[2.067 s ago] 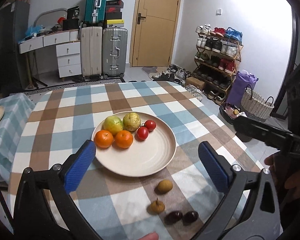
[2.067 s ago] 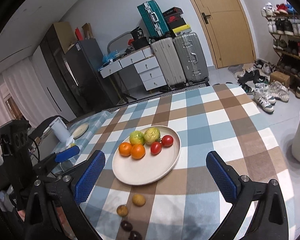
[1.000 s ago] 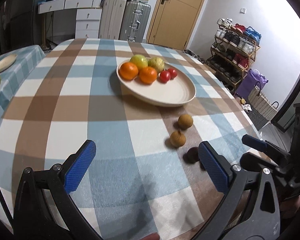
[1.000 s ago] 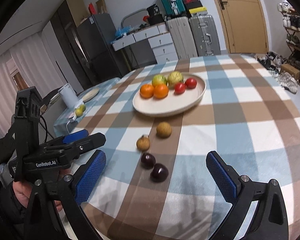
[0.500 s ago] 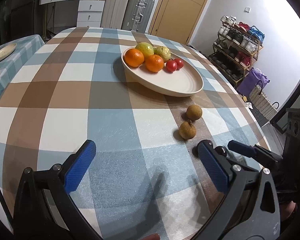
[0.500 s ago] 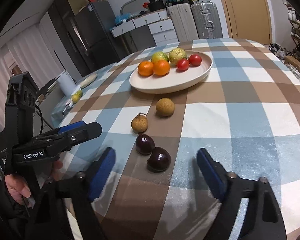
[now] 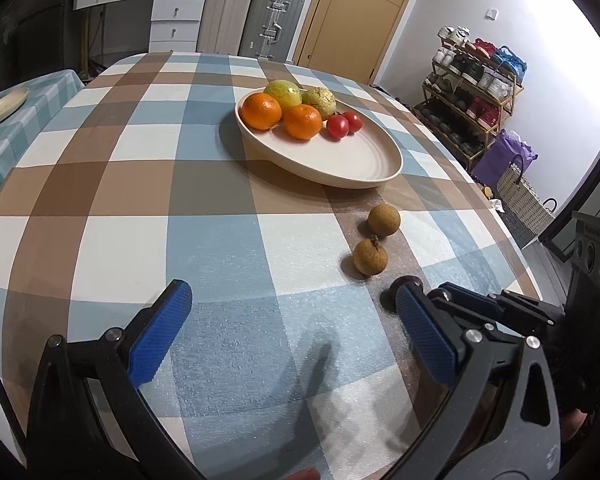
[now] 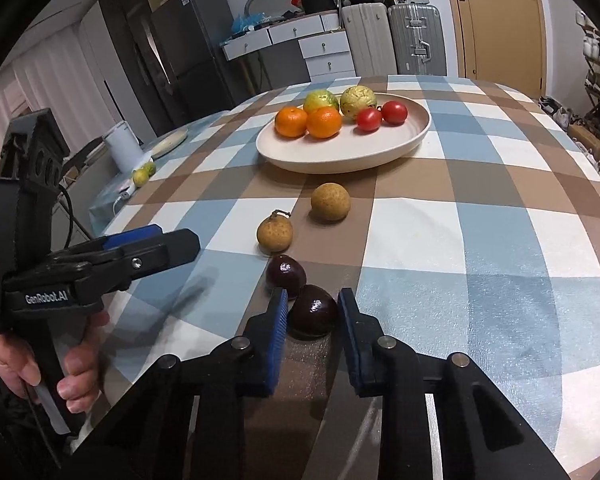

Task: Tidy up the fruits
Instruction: 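Grasp a dark plum with the right tool while the left tool grasps another plum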

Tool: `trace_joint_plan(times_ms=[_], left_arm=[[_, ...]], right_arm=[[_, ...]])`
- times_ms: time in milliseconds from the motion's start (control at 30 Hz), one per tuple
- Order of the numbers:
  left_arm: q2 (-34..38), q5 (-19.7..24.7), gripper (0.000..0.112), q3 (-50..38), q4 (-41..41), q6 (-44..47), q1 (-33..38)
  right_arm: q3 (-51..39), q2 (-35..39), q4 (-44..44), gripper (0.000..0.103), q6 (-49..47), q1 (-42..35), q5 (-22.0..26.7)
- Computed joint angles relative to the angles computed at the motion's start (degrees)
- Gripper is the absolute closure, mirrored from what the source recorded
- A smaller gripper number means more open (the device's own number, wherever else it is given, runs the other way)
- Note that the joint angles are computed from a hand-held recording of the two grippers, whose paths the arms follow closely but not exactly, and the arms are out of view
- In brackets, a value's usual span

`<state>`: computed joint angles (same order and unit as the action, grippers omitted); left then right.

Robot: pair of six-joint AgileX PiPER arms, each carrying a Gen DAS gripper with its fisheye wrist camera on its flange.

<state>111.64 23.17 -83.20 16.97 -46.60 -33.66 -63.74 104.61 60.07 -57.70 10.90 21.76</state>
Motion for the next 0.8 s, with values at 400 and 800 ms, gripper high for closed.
trace_joint_plan(times_ms=[400,800], left_arm=[[2.7,3.4,0.01,-5.1,-4.1,5.0,-1.5],[12.2,12.3,0.011,-21.1,-9.1,10.4,-4.6]], right_arm=[[3.2,-2.4,12.4,0.077,-10.8,-3.1,1.1],[7.0,-4.8,23.5,0.077,-21.8,-8.3,2.5]])
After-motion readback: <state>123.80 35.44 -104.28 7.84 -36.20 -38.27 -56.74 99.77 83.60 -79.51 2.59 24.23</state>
